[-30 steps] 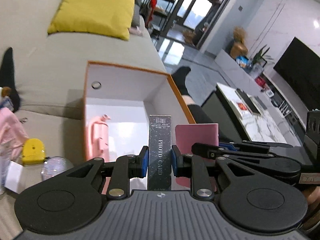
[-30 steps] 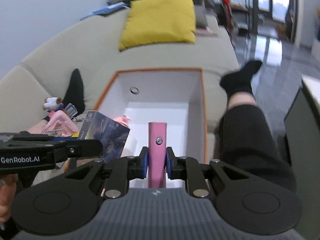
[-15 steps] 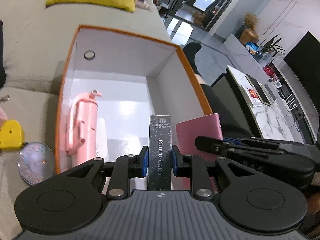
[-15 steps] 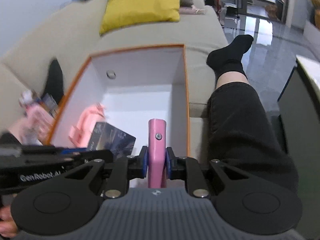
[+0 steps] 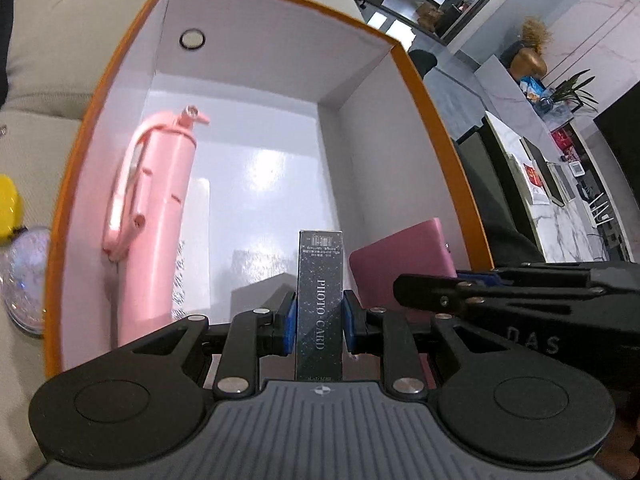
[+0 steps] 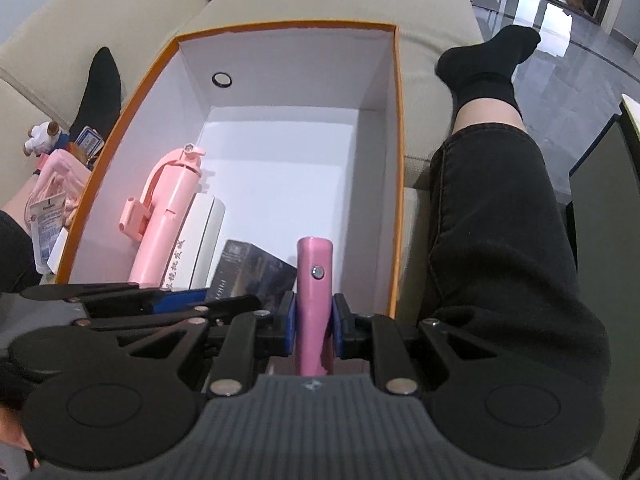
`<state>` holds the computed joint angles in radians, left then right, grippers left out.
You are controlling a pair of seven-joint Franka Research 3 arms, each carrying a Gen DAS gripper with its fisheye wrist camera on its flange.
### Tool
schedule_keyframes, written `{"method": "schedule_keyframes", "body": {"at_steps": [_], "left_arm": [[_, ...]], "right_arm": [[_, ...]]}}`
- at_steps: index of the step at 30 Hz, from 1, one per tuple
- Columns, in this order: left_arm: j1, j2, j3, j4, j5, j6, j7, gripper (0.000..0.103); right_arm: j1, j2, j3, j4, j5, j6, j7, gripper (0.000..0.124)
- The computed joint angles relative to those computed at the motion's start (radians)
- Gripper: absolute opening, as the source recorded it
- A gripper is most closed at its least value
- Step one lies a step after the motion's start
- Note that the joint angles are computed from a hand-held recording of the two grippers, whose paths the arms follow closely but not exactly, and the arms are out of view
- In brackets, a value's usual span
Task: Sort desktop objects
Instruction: 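Lower the notebook and open the right tool while the left tool lowers the card box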
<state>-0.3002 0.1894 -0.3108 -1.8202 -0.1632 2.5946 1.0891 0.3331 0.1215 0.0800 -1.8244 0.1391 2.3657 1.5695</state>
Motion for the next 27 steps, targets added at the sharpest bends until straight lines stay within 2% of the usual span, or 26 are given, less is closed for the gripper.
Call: {"method": "schedule_keyframes", "body": {"at_steps": [11,13,14,17,20,24,27], "left_arm": [[0.000,-0.004,-0.001,-0.009,-0.010,-0.009,-0.009,0.025],[-0.005,0.005,0.001,0.005,0.002,-0.015,-0.019,0.025],[-0.005,0.006,0.000,0.008,0.001,-0.017,-0.021,0.025],[-0.002,0.003,-0.003,0.005,-0.007,-0.021,-0.015,0.026],[0.000,0.006,-0.006,0.009,-0.019,-0.029,-0.003,0.026],[-0.005,0.017,-0.012,0.028,-0.027,-0.031,0.013,0.026],[-0.026,0.038,0.000,0.066,0.033,-0.061,-0.028,0.026]], "right_arm": [[0.003,0.017,-0.003,0.040,-0.020,-0.046,0.009,0.020],[0.003,0.016,-0.004,0.043,-0.022,-0.052,0.013,0.021],[0.003,0.014,-0.005,0.044,-0.025,-0.055,0.019,0.026],[-0.003,0.011,-0.004,0.052,0.000,-0.074,0.014,0.027],[-0.003,-0.011,-0.004,0.027,0.001,-0.047,0.021,0.027],[-0.008,-0.068,-0.005,-0.045,-0.003,0.054,0.045,0.028],[-0.017,-0.100,-0.006,-0.083,-0.002,0.110,0.059,0.028]]}}
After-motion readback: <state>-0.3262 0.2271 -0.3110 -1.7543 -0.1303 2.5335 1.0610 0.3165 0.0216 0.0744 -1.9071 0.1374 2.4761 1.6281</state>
